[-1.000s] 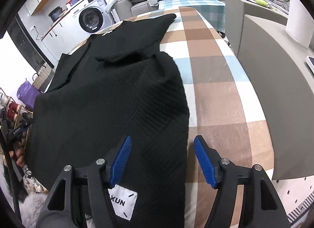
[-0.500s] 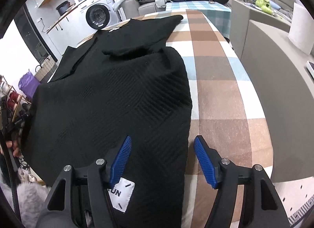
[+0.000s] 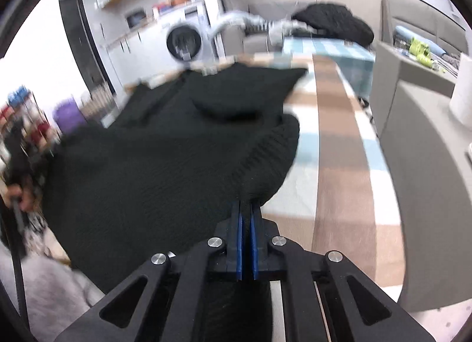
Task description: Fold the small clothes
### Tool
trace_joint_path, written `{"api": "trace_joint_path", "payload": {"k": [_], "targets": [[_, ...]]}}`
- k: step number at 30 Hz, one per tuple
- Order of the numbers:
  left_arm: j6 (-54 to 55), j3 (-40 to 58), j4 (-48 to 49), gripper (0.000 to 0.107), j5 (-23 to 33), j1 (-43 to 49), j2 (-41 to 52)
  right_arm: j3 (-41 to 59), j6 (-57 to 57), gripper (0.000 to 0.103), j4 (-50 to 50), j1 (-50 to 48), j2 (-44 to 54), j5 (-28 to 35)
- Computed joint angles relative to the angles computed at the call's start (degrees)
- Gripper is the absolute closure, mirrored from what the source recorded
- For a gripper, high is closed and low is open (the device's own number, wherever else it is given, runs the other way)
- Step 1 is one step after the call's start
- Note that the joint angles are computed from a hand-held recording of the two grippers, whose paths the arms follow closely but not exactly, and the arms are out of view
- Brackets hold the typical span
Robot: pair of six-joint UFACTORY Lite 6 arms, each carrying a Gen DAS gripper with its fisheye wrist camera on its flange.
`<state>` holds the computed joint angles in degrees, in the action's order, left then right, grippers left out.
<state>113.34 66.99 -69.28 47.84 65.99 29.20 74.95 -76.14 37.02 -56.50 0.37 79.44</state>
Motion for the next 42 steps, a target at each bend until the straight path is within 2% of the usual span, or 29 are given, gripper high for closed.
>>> {"api": "trace_joint_path", "payload": {"k": [6,9,13,17,24,26,28,29,31,32,33,35,36,39,42], "targets": [[-2.73,-0.35,1.31,0.100,7.64,3.55,-4.05,13.91,3.58,0.099,10.68,-2.25,7.12,8.46],[-5.25,2.17,0.81,0.100,9.74,4.21,-3.82,18.37,6.17,0.099,12.54,-0.62,9.85,7.51],[-8.00,6.47,-0.15,0.100,9.47,2.64,-1.88,20.82,10.13,0.099,13.62,2.90,11.99,2.38],[-8.14,10.34,-3.47,0.100,4.20,-3.44,1.58,23.92,16.91,0.099,11.59,9.64,15.68,-5.12],[-14.52,25.33,-4.52,0.100,-6.26,-15.52,15.68,29.57,33.88,0.099,-1.64,23.21,25.64,-20.51],[-19.50,31.29,-1.73,0.100,-8.46,-18.31,21.00,29.54,36.24,0.099,-3.00,24.63,27.49,-22.35],[-24.52,35.34,2.12,0.099,-9.90,-19.58,24.60,30.37,38.42,0.093,-4.48,25.30,29.60,-22.77],[-26.08,36.49,3.48,0.097,-9.22,-19.40,25.66,30.43,39.10,0.087,-4.99,24.98,30.22,-22.49],[-27.11,37.56,4.88,0.081,-9.07,-19.07,27.22,30.59,39.48,0.078,-5.84,23.83,31.19,-21.31],[-27.48,37.52,5.64,0.064,-9.51,-18.80,27.55,30.52,39.42,0.072,-6.00,23.20,31.33,-20.56],[-28.26,38.13,6.60,0.055,-9.35,-18.55,28.37,29.92,38.55,0.067,-5.31,22.40,31.32,-19.76],[-29.12,39.77,8.13,0.055,-7.64,-18.19,30.26,28.29,37.16,0.056,-4.28,20.91,30.90,-18.35],[-29.26,40.63,8.72,0.055,-6.84,-18.35,31.18,28.26,36.56,0.056,-4.13,20.58,31.45,-17.52],[-29.91,41.42,9.68,0.054,-9.28,-20.58,32.72,26.99,35.29,0.056,-3.20,21.21,32.03,-17.20],[-30.15,41.56,9.00,0.054,-11.66,-22.61,33.21,25.15,36.50,0.053,-4.69,24.13,31.35,-20.26]]}}
